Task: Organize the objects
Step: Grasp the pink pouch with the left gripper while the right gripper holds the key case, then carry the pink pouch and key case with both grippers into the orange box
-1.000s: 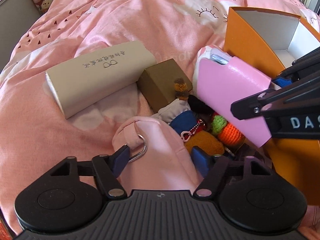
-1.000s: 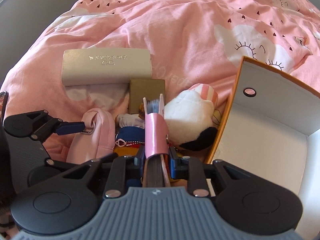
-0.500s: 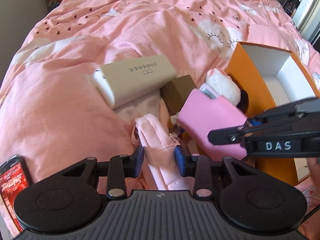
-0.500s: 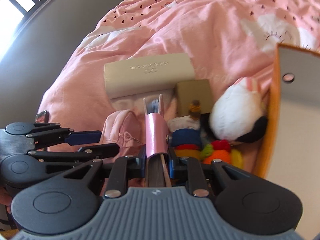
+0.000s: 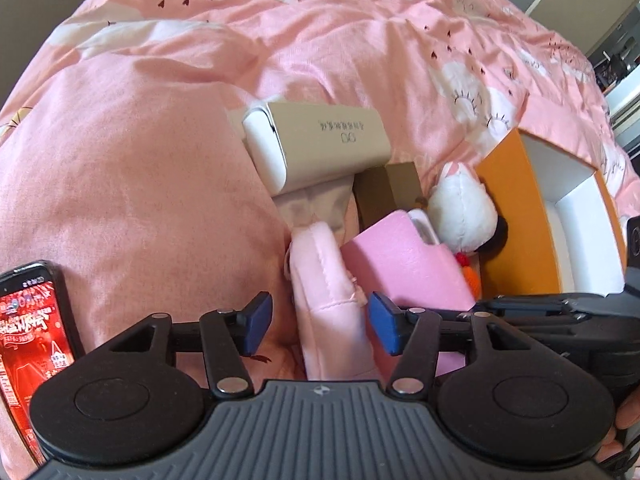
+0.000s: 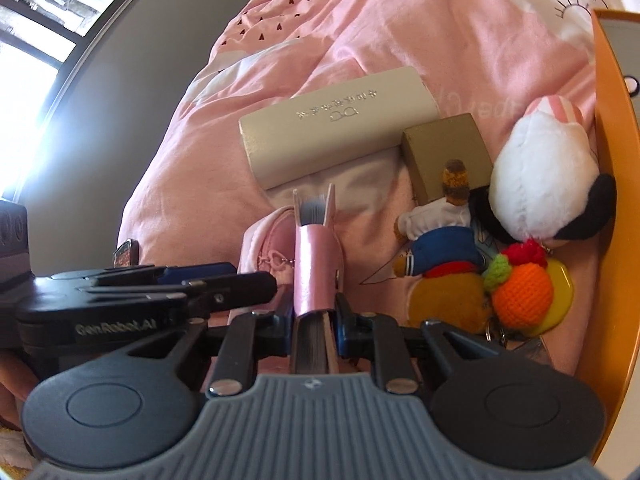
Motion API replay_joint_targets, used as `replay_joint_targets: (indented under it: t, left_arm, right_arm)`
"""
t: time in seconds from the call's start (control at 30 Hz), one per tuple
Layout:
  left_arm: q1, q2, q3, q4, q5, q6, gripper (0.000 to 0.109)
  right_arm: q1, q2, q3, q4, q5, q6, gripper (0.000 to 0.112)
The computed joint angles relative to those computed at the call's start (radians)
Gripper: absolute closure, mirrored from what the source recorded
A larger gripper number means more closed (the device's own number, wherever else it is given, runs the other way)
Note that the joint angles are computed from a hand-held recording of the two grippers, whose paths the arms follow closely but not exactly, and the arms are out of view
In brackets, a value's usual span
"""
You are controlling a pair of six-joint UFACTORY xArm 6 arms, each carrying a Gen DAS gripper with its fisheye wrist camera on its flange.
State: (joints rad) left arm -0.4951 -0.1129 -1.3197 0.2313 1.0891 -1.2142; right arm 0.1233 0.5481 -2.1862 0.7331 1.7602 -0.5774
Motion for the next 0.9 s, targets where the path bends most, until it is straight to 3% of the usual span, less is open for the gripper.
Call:
replay_joint_targets:
  t: [0.13,0.2,0.3,0.6,0.8,0.9]
  left_arm:
    - [-0.003,0.011,0.026,-0.032,-0.021,0.026,0.045]
    - [-0.005,-0.002,0.046,-0.031,-0.048,0.008,0.066]
    - [-0.017,-0.009,0.038,-0.011,-0.043,0.006,0.073]
    - [-0.089,-0.049,0.001,0.158,-0.112,-0.077,0.076]
    - [-0.116,0.048,-0.149,0.239,-0.202,-0.055,0.076]
    - [-0.121,0.111,-0.215,0.211,-0.296,-0.014,0.076]
  right_arm:
    - [-0.001,-0.002,0.005,-0.004,-0.001,0.005,0.092]
    - [-0.001,-0.004,0.008,-0.005,0.005,0.008,0.092]
    - [-0.006,-0.047,0.058,-0.006,-0.029,-0.028,0.092]
    - [-0.103,-0.156,0.138,0.087,-0.121,-0.044,0.092]
    - [-0.196,-0.212,0.139,0.135,-0.220,-0.038,0.092]
    - [-0.242,-0.230,0.137,0.139,-0.273,-0.038,0.092]
